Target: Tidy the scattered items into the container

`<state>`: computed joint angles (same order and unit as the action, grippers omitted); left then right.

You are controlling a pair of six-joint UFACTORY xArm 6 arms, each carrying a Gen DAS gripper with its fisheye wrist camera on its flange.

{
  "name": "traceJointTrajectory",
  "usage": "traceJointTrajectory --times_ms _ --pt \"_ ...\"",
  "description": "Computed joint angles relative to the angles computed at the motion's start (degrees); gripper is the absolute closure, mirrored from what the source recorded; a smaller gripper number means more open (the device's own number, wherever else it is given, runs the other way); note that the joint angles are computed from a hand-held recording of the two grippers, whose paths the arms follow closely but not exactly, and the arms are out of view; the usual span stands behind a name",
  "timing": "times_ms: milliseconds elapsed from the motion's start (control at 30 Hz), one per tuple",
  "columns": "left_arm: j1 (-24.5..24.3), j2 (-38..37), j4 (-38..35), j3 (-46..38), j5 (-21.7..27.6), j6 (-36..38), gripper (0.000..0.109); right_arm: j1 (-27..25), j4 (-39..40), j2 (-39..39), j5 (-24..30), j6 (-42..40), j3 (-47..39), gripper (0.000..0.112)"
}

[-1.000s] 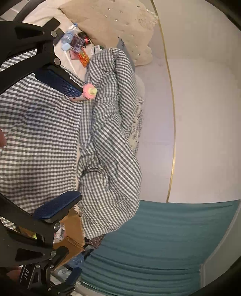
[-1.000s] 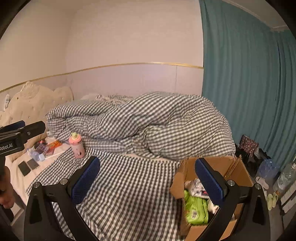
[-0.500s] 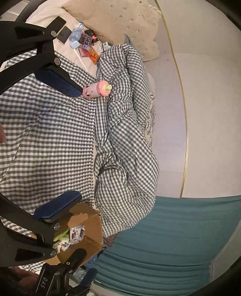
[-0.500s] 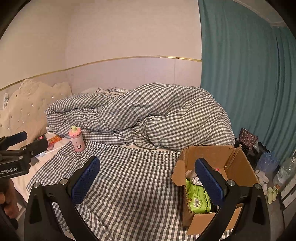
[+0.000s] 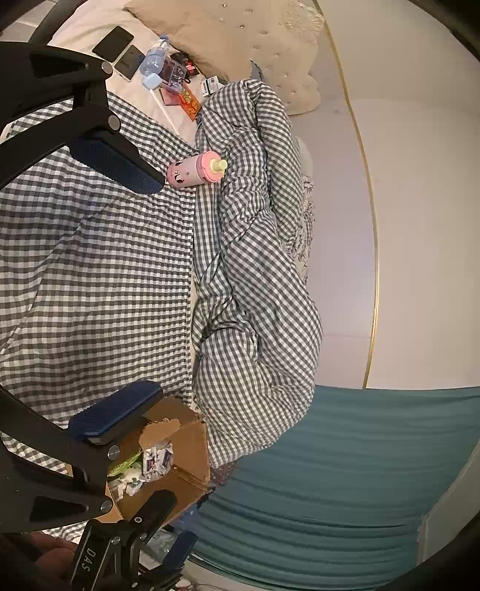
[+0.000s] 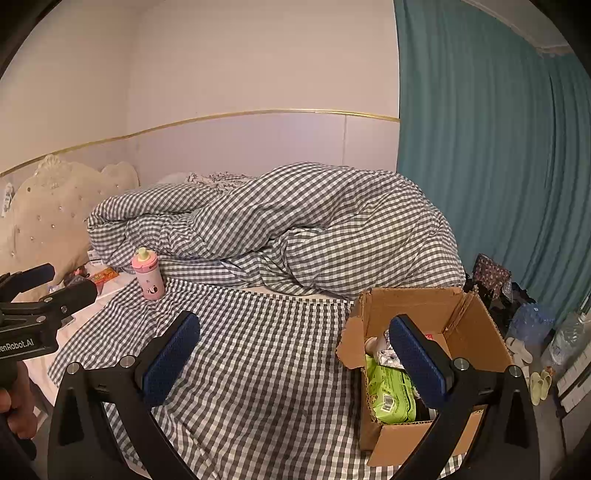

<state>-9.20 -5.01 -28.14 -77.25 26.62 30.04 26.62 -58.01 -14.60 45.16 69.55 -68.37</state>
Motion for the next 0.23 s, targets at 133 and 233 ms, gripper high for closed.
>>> traceJointTrajectory --times_ms 133,233 --pt "0.0 0.3 0.9 -0.3 -0.1 -0.4 0.006 -0.3 0.5 0.0 -0.2 -0.5 0.0 0.010" --pt "0.1 0.5 1.1 -0.6 0.4 -0.6 0.006 -0.2 0.5 0.4 0.0 -0.3 -0.4 0.010"
